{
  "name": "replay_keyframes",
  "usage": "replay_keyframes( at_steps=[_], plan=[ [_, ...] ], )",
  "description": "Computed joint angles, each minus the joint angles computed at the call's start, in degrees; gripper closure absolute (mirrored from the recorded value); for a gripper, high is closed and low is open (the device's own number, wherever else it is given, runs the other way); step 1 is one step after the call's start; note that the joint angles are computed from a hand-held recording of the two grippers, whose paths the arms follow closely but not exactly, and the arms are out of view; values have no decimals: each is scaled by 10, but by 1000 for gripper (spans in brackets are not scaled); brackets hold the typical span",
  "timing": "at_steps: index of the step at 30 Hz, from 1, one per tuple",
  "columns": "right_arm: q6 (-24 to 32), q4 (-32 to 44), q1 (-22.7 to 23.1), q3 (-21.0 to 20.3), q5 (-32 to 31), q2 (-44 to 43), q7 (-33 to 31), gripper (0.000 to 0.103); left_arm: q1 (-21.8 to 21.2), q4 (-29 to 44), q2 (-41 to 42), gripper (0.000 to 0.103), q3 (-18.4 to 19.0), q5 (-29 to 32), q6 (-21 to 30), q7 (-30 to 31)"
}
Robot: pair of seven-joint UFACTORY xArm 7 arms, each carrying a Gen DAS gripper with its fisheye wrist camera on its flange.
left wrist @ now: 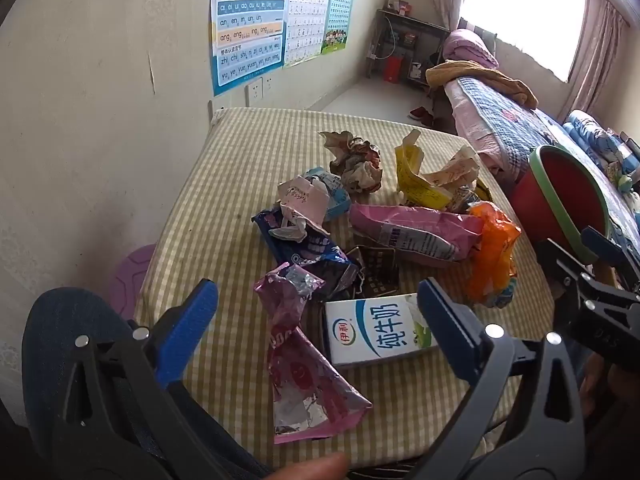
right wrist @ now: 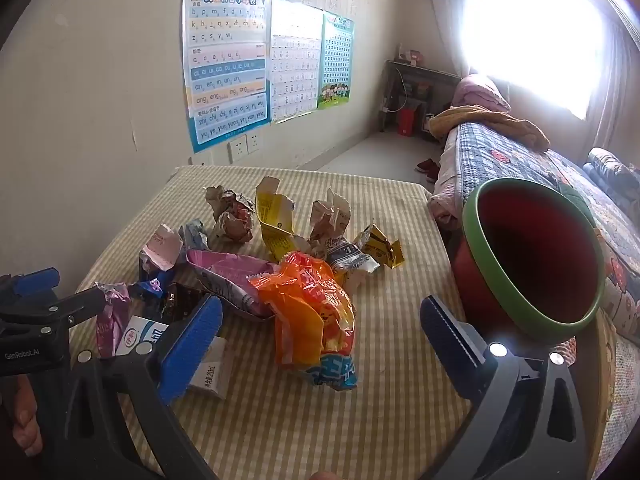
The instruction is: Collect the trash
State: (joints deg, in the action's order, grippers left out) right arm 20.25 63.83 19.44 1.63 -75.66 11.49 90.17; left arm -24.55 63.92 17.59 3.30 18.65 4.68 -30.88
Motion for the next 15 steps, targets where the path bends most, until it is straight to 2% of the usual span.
replay_keyframes(
  at_steps=[4,15],
  plan=[
    [-13,-1,-3,-1,7,1,0,7,10,-1,-1,5,-12,-12,-1,11],
    [-7,1,2,-3,19,4,-14,7,-12,-4,12,5,17,-7,-17,-4]
  ],
)
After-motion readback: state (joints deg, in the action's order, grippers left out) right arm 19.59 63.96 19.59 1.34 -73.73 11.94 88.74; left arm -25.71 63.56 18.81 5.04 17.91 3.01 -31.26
